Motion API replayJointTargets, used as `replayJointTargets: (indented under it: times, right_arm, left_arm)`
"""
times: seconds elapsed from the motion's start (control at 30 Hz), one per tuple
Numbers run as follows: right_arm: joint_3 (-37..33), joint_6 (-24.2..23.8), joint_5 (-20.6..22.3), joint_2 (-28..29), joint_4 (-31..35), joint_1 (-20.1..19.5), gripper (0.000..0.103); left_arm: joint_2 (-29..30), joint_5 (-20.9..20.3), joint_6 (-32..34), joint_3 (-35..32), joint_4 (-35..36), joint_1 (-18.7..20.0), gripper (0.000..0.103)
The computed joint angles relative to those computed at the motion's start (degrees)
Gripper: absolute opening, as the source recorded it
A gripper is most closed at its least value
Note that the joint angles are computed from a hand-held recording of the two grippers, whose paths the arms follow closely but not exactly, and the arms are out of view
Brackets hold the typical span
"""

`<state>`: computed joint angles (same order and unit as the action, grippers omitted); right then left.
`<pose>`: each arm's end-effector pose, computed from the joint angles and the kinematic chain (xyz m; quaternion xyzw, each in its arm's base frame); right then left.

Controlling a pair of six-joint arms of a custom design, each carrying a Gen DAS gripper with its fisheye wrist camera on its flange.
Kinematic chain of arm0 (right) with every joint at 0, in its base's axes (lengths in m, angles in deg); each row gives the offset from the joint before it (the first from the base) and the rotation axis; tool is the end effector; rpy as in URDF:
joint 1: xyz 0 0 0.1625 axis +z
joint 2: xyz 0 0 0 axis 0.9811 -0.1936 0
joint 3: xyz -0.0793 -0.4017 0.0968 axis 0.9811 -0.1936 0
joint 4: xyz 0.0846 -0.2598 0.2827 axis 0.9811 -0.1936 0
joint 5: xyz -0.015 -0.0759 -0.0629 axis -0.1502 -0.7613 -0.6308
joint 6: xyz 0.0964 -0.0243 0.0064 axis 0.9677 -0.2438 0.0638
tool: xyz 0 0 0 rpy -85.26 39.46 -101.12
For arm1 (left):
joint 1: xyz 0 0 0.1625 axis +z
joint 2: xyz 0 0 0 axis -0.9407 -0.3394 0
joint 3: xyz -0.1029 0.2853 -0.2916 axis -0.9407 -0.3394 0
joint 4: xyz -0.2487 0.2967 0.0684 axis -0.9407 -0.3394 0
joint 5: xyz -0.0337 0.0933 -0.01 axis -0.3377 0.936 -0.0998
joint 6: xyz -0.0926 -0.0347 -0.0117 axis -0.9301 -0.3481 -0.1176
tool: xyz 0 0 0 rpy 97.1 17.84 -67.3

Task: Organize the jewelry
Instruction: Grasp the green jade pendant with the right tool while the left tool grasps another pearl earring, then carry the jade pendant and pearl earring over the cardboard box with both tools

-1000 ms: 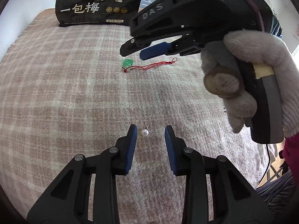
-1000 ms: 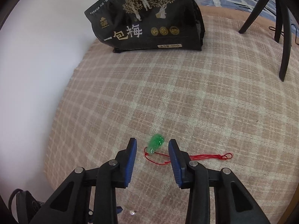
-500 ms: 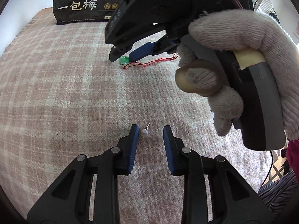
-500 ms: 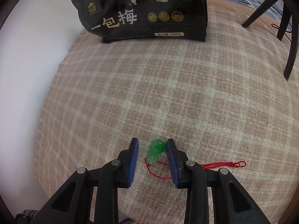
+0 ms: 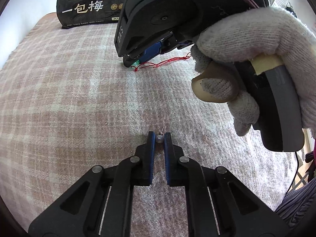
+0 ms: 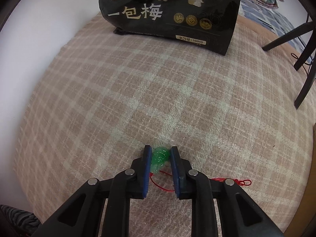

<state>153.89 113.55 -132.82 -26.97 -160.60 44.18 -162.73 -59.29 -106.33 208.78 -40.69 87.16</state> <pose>0.3302 -0.3764 -0.0135 0.0904 -0.9400 0.1160 0.3080 -0.1202 -0.2183 0.2082 0.2952 0.9281 -0.1200 0.1926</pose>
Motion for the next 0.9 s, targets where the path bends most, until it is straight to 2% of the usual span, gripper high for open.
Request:
replayJointTargets:
  times: [0.27, 0.33, 0.5, 0.8, 0.9]
  right_arm:
    - [1.67, 1.18, 1.35, -1.49, -3.02, 0.19, 0.016]
    - [2.37, 1.36, 1.64, -2.13, -3.74, 0.64, 0.016]
    - [5.69, 1.43, 2.21, -6.03, -5.69, 1.99, 0.016]
    - [10.08, 3.58, 1.63, -13.72, -5.59, 6.04, 0.016]
    - [11.52, 4.67, 1.08, -16.78, -4.86, 7.72, 0.016]
  left_arm:
    - [-3.65, -0.08, -3.65, -0.96, 4.48, -1.08, 0.007]
    - [-3.45, 0.12, -3.29, -1.32, 4.15, -0.29, 0.007]
    - [-5.87, 0.21, -4.37, -2.45, 6.72, -1.18, 0.007]
    - [-10.04, 0.04, -9.19, -5.01, 12.57, -5.67, 0.007]
    - [-11.56, 0.08, -11.50, -5.79, 15.17, -8.30, 0.007]
